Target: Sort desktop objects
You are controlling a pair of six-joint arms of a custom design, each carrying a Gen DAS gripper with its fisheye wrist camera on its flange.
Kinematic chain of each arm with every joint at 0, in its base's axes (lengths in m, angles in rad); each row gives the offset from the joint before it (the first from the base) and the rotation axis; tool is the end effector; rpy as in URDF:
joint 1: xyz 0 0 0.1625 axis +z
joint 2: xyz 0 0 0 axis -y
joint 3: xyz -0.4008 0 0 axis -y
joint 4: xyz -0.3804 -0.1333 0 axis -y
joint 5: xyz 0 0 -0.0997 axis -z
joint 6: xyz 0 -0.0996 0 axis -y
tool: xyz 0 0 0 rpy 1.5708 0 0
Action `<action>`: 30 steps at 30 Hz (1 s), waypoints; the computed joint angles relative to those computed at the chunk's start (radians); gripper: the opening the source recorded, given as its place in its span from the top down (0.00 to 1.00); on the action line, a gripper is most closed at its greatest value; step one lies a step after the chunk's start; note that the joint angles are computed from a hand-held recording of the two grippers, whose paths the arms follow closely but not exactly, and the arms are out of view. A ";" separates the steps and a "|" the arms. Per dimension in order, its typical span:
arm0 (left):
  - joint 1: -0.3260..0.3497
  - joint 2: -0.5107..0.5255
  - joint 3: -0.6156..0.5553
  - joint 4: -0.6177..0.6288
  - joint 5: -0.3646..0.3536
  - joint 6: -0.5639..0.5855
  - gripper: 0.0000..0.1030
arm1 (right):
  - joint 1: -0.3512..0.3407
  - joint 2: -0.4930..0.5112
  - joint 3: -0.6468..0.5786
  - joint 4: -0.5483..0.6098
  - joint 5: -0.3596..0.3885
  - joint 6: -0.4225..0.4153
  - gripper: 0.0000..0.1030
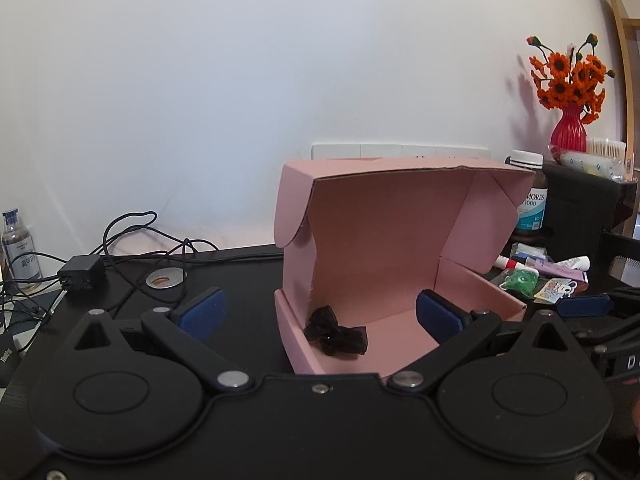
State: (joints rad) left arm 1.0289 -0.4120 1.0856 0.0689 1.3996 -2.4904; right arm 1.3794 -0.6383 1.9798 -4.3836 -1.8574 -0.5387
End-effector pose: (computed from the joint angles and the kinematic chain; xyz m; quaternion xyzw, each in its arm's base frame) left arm -0.2166 -0.6511 -0.0541 0.4839 0.7739 -0.3961 0.1000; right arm 0.0056 -0.5239 0.1206 0.0324 -0.7393 0.5826 0.3360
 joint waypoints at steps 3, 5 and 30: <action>0.003 0.000 -0.003 0.000 0.004 -0.006 0.00 | 0.004 0.003 0.004 -0.014 0.004 -0.032 0.01; 0.005 -0.001 -0.003 -0.004 0.011 -0.008 0.00 | 0.010 -0.008 0.009 0.006 -0.014 -0.036 0.01; 0.015 0.017 -0.036 -0.002 0.015 -0.022 0.00 | 0.009 -0.020 -0.021 -0.050 0.060 -0.245 0.13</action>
